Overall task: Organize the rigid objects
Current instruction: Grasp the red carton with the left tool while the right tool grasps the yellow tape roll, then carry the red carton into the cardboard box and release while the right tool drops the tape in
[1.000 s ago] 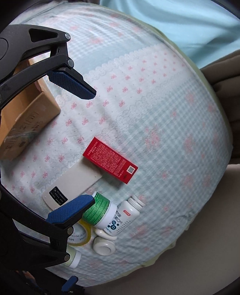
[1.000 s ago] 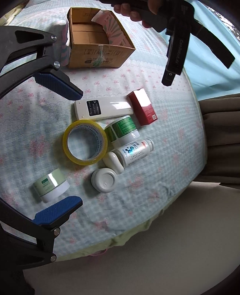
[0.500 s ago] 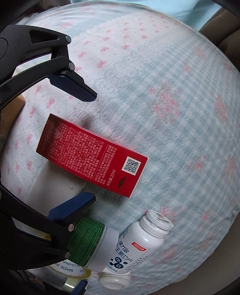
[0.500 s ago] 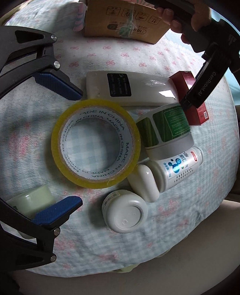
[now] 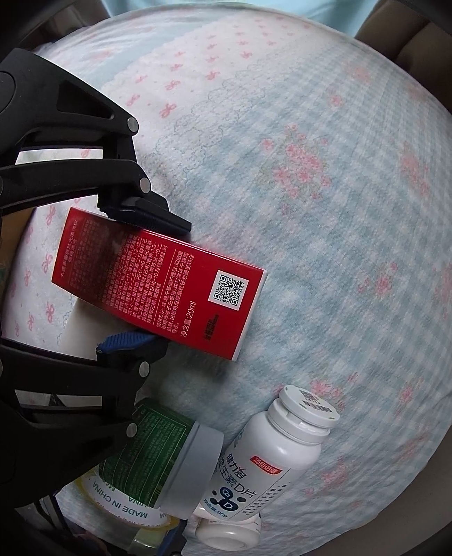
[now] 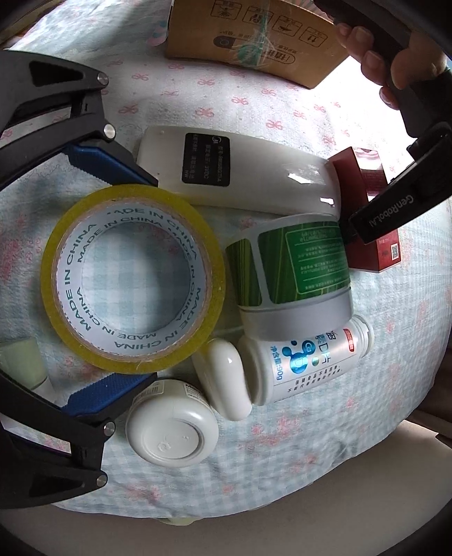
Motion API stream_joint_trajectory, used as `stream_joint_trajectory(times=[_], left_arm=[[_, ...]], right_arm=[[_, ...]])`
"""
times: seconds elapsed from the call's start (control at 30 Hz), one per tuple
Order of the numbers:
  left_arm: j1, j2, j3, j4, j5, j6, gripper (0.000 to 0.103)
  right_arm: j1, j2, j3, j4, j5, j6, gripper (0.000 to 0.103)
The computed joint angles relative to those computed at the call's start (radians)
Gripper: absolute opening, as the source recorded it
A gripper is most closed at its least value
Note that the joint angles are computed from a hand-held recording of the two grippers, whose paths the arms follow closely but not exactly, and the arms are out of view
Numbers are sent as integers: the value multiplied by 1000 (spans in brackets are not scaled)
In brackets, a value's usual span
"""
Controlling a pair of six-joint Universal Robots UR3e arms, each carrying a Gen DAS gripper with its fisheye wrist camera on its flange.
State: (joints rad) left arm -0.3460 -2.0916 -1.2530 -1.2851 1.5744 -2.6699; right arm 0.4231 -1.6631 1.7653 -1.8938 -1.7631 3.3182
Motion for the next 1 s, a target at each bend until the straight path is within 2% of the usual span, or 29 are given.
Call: stream_joint_trajectory(times=[0.13,0.33,0.57,0.67,0.8,0.93,1.0], left_arm=[[1,25,-27,17,-4,-13,44],[34,94,-34,-37,-35,-67,43],[78,288,-101,-97,-72,-151,43],[82,378,-129,-127,-84,-228,43],[155,496,-28,-306,-122,-309,43],[249,668,34,-498,-153,-366,43],[346,757,82,-628,-200,-341,43]], right_arm=[[-4,3,-1,-3,2,-3,96],[15,-9,-15,8,-7,22,95],[44,-38,-97,60,-32,27,95],[39,-43,-185,125,-34,8,95],[63,-59,-355,271,-47,10,95],[8,-20,-573,391,-7,-94,95],[16,29,-733,479,10,-138,95]])
